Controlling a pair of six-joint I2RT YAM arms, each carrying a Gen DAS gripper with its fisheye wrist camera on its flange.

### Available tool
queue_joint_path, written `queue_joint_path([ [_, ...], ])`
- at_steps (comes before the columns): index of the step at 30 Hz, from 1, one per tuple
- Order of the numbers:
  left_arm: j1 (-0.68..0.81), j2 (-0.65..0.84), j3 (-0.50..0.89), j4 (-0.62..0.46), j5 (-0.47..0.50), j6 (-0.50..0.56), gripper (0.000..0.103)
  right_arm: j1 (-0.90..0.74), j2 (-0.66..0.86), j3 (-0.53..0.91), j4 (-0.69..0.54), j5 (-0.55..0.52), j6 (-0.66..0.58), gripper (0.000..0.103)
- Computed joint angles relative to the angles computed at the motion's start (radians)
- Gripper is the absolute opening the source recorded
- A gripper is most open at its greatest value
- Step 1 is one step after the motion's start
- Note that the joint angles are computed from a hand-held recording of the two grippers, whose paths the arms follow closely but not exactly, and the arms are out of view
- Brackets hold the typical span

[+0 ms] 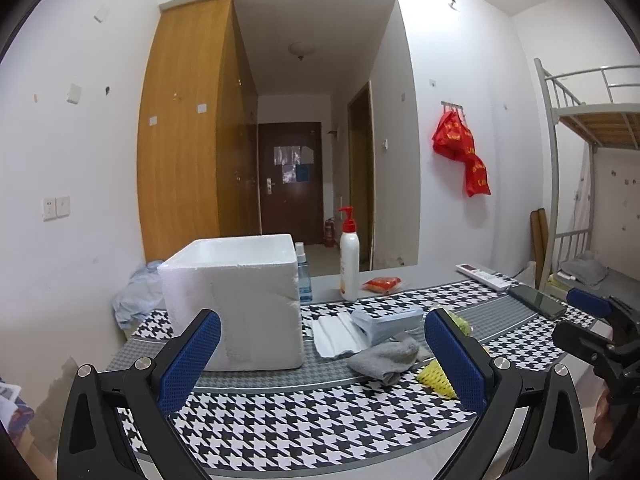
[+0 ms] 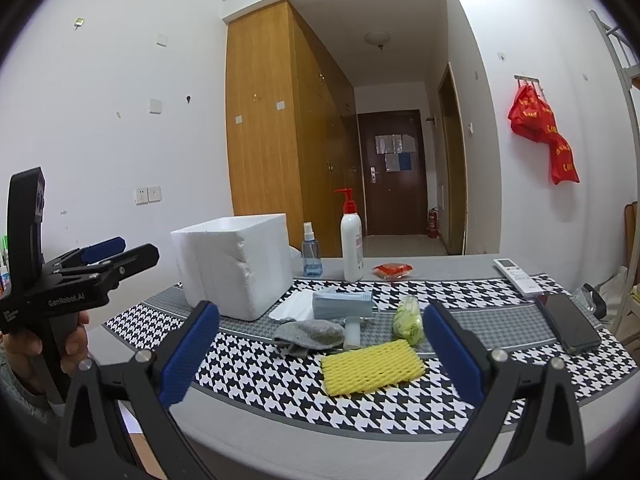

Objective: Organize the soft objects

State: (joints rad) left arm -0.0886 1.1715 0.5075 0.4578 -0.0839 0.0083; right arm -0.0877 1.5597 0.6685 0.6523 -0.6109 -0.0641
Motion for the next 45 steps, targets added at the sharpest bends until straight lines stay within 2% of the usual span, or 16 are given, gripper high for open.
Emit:
queue_joint_path([
  [8, 0.012, 0.007, 0.010, -0.008, 0.025, -0.006, 0.102, 0.001, -0.005, 0.000, -0.007, 0.004, -0.004, 0.103],
  [14, 0.010, 0.035, 0.033, -0.020, 0.050, 0.001, 0.102, 0.017, -0.011, 0.001, -0.017, 0.047, -0.040, 0.103],
  [28, 0.020, 0.195, 0.157, -0.070, 0.092, -0.013, 0.102, 0.024, 0.100, 0.144, -0.160, 0.053, -0.058, 0.103],
  [45, 0.002, 0.378, 0.320, -0.162, 0.093, -0.011, 0.102, 0.052, 0.229, 0.312, -0.336, 0.151, -0.117, 0.103],
])
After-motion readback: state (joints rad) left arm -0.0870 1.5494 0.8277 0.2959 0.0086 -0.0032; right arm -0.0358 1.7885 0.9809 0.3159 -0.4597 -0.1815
